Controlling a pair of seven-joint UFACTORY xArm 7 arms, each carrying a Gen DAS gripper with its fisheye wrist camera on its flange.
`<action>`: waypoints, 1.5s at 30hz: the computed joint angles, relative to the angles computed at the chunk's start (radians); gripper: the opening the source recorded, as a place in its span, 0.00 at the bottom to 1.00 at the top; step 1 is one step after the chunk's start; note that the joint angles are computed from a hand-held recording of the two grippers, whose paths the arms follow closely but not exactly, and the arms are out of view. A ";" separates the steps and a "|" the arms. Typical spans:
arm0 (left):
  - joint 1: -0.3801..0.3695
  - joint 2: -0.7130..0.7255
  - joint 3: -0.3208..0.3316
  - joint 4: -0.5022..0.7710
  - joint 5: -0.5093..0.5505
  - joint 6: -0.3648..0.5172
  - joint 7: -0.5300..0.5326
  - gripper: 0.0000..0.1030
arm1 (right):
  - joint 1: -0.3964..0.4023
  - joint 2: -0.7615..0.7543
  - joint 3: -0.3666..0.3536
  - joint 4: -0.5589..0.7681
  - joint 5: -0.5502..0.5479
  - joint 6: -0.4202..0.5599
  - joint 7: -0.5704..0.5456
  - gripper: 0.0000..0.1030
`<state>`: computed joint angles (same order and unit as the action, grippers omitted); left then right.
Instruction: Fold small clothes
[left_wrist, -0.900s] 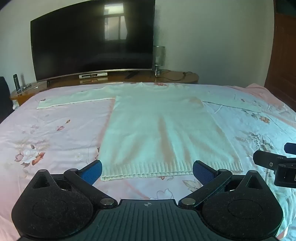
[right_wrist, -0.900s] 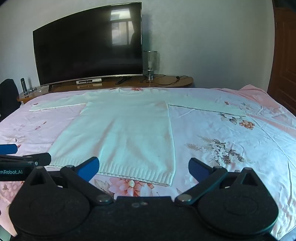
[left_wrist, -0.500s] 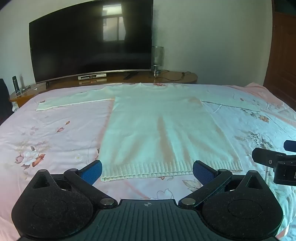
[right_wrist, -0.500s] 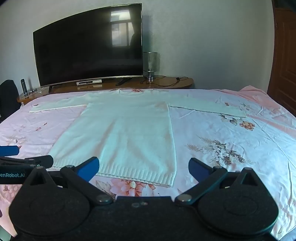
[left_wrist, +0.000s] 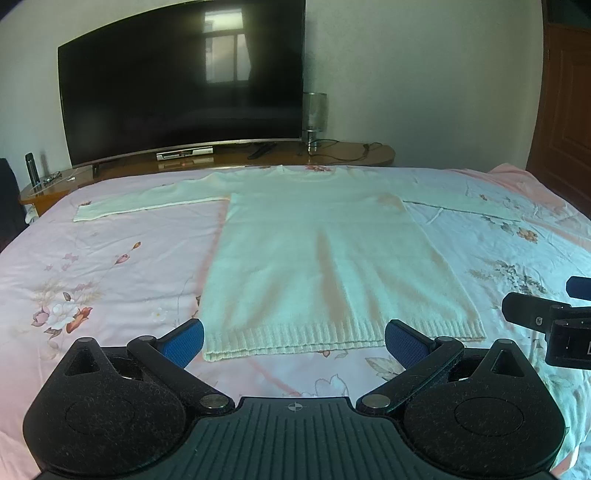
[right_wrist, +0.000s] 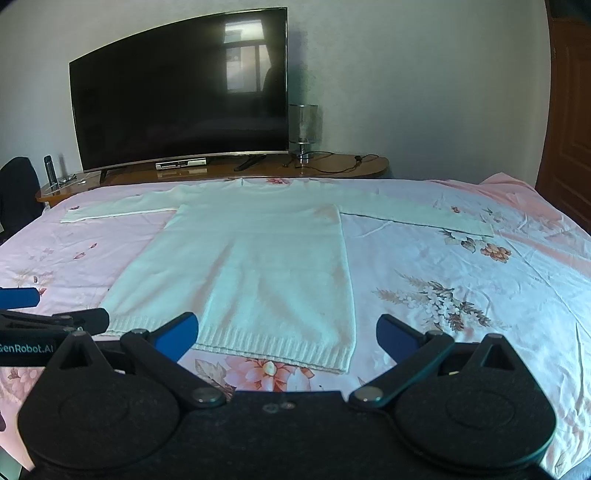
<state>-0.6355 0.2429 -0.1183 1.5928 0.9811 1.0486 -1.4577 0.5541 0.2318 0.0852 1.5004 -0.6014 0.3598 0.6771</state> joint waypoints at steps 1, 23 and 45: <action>0.000 0.000 0.000 0.000 -0.001 0.000 0.001 1.00 | 0.000 0.000 0.000 0.000 0.000 0.001 0.001 1.00; 0.002 -0.005 -0.001 -0.007 -0.001 0.001 -0.003 1.00 | -0.002 -0.003 0.004 -0.001 0.009 0.003 -0.010 1.00; -0.011 0.013 0.003 0.016 -0.008 0.023 -0.005 1.00 | -0.009 -0.001 0.006 -0.005 0.039 -0.006 -0.040 1.00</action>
